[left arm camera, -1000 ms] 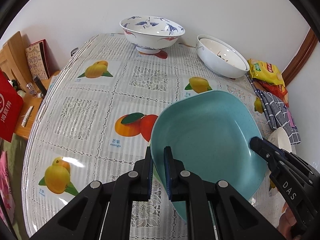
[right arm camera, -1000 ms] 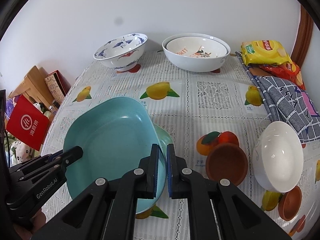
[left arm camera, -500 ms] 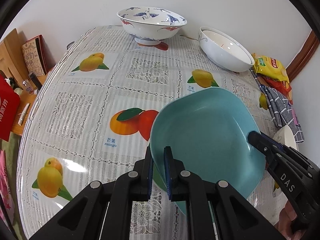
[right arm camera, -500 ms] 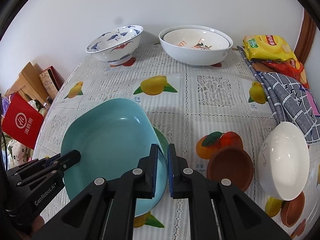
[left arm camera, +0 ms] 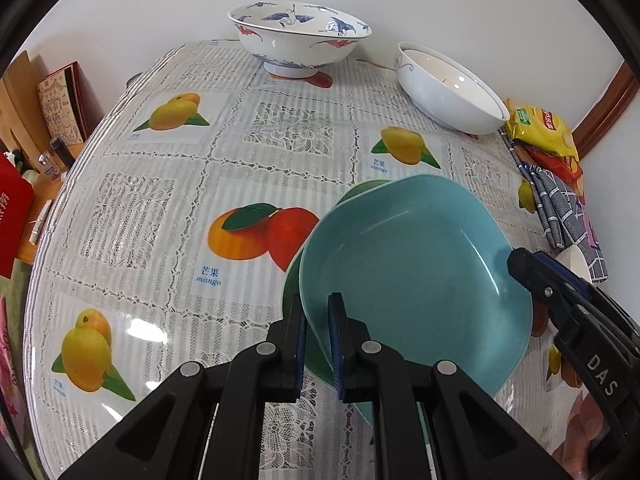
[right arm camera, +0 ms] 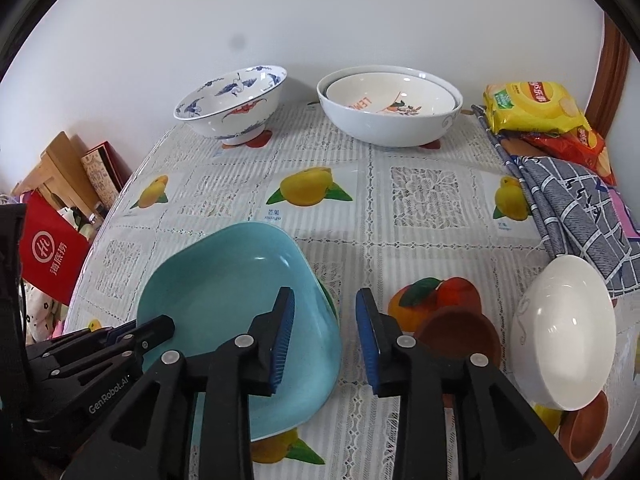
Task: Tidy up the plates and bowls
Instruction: 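Lower the light-blue plate onto the green plate and open the left tool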
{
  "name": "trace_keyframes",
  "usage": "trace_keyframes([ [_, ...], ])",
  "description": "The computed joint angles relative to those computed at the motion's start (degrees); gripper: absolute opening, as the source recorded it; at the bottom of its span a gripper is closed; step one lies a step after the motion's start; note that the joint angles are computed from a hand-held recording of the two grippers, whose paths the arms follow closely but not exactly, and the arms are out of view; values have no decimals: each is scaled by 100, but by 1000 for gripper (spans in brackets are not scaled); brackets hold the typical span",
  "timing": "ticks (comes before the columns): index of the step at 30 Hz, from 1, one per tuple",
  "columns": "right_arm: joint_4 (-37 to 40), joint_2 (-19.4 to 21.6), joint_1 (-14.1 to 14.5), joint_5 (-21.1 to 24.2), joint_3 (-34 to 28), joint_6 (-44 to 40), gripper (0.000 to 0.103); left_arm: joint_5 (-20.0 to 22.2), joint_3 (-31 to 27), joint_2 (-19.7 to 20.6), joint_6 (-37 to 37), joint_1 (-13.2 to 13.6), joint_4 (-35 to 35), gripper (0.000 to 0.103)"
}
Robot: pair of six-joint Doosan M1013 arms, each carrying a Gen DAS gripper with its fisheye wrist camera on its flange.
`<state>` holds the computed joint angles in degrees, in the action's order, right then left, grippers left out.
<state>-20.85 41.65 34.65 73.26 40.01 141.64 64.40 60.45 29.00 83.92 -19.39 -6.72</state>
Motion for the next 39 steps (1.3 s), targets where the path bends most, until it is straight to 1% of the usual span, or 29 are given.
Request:
trace_keyframes([
  [11,156,-307,47,-29,479,187,33,-48,128,-114,-76,-22,67,12],
  [16,339,-257,44,119,472,60,32,-57,143,-126,-63,-28,77,12],
  [18,388,-229,39,116,453,16,25,-64,137,-124,-18,-20,28,13],
  [19,433,-222,32,68,461,5,15,-94,142,-128,33,-10,-26,15],
  [20,448,-216,29,40,457,-6,11,-116,146,-132,61,-7,-51,19],
  [21,416,-195,33,46,429,-9,11,-161,153,-142,97,-7,-59,24],
  [22,312,-151,47,86,363,-12,11,-183,150,-142,123,-10,-52,24],
  [25,213,-60,44,173,229,-54,10,-205,118,-127,148,-29,49,25],
  [33,189,106,-18,238,-3,-138,7,-197,20,-43,209,15,-53,25],
  [36,223,190,-51,299,-143,-217,8,-182,2,-29,198,15,-38,25],
  [37,294,213,-70,306,-189,-271,11,-170,-5,-24,200,21,-57,25],
  [39,324,212,-80,272,-194,-286,13,-120,-21,-14,195,30,-89,25],
])
